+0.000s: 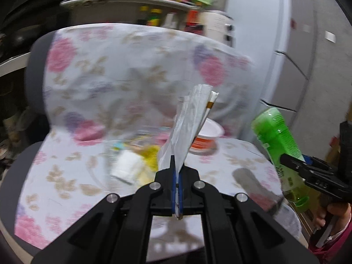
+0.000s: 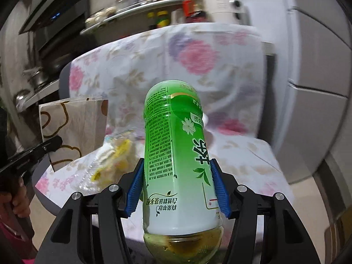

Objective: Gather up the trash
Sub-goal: 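Carry wrapper and bottle over the bin and open both tools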

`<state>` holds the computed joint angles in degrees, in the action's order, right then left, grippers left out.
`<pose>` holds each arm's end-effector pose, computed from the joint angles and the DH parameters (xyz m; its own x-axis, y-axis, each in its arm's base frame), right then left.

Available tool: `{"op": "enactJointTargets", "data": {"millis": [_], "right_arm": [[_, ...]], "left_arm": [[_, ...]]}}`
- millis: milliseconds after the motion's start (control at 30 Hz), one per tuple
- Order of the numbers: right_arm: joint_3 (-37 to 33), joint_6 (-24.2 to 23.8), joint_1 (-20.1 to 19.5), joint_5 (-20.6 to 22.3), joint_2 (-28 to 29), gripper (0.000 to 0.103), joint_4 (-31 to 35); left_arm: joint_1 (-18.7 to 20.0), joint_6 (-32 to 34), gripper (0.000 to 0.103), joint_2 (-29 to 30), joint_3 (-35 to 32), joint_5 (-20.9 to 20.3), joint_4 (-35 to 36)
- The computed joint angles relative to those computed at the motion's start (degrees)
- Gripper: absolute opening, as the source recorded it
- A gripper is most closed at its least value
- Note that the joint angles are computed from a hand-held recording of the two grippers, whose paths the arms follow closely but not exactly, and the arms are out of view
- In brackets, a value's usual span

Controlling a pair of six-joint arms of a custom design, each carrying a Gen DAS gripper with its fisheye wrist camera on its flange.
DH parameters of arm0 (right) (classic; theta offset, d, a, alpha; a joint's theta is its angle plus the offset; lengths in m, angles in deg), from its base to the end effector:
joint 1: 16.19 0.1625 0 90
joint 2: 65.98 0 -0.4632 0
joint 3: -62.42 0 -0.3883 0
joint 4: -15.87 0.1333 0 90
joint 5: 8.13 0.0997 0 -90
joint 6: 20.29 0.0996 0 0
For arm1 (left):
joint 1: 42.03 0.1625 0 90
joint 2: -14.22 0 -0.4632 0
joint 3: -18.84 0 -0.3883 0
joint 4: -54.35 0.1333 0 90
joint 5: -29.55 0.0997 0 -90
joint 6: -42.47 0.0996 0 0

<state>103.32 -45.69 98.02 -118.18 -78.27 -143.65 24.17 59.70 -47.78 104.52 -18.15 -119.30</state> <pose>0.4718 -0.8076 0.0697 -0.7242 -0.4587 0.5149 -0.6869 0.5452 -0.4804 -0.0938 -0.7092 0.4650 -0.8111 -0.0885 -0.5781 0.4630 0.5068 -0.7271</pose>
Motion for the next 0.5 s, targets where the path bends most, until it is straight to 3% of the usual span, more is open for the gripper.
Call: {"op": "enactJointTargets", "data": {"millis": [233, 500], "right_arm": [[21.34, 2.09, -1.58, -6.13, -10.76, 0.058, -17.41], [37.05, 5.70, -4.73, -14.90, -19.48, 0.058, -31.78]], "left_arm": [[-2.28, -0.57, 0.000, 2.28, 3.30, -8.56, 2.15], [-4.55, 2.73, 0.000, 8.47, 3.10, -19.06, 7.75]]}}
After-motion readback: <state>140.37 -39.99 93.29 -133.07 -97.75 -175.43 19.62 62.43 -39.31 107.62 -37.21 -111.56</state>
